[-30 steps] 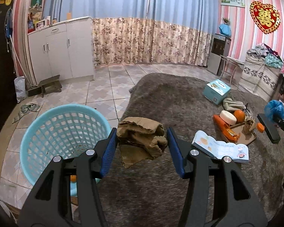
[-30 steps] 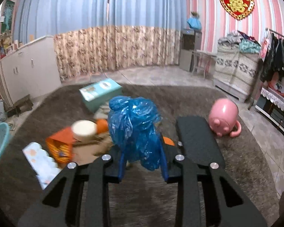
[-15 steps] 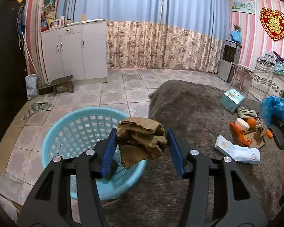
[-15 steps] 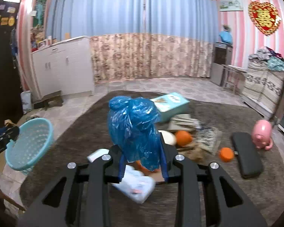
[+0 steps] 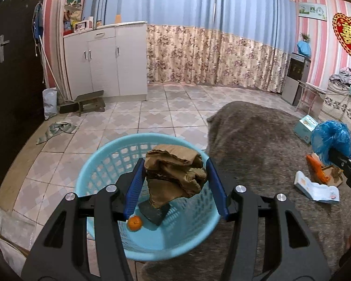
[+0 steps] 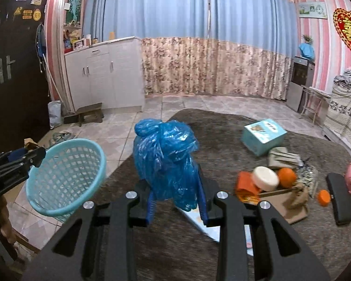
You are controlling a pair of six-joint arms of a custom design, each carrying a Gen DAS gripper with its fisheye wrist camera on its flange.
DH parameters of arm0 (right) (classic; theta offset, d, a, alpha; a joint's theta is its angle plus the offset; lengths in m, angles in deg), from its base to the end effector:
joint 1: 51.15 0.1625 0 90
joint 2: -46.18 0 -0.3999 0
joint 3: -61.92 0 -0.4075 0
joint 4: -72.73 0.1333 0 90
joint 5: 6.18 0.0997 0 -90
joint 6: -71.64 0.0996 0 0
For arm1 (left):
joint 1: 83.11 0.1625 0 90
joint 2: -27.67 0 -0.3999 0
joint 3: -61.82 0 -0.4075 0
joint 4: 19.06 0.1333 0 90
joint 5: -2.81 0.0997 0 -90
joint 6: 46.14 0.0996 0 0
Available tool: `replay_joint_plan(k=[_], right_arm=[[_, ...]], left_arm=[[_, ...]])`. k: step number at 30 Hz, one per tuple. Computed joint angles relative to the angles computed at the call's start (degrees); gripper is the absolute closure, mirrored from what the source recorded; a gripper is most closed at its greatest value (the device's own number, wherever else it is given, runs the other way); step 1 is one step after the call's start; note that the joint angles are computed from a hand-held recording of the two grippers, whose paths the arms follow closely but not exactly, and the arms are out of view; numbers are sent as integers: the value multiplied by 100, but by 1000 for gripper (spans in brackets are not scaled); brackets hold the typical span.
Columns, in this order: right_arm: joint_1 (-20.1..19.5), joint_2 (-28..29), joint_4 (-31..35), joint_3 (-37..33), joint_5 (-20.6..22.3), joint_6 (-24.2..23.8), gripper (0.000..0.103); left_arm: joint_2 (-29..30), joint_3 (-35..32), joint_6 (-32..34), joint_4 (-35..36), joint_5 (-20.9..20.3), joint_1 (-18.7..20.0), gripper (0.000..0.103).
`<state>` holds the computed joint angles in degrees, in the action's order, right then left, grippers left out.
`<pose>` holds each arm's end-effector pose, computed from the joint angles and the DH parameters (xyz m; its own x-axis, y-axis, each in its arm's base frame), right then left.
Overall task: Collect trash
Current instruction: 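Open the left tool to drop the brown paper into the basket, then lower the blue plastic bag into the basket and open the right tool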
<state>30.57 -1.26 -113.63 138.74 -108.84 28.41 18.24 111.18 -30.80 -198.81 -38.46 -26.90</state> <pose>0.0017 -0.7622 0.3109 -0.7209 -0.0172 0.6928 -0.6004 0.5149 -0.6119 -0.2839 -0.7985 0.0003 -0.7417 0.0354 -0.6698 0.5755 0.5463 -0.6085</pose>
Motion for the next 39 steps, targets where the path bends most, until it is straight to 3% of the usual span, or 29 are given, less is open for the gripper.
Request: replay_joint_plan(k=[13, 19, 24, 30, 39], right_arm=[[152, 556, 473, -634, -184, 126, 73], [189, 736, 508, -765, -282, 30, 73], [221, 889, 619, -950, -334, 10, 73], [240, 1031, 840, -1100, -284, 97, 73], [404, 1433, 1167, -1521, -117, 35, 73]], left_arm=[[87, -463, 160, 381, 157, 424, 50], [221, -864, 207, 703, 27, 571, 49], [213, -931, 222, 684, -128, 632, 27], [152, -841, 323, 478, 1, 653, 16], [-137, -356, 401, -15, 202, 658, 8]])
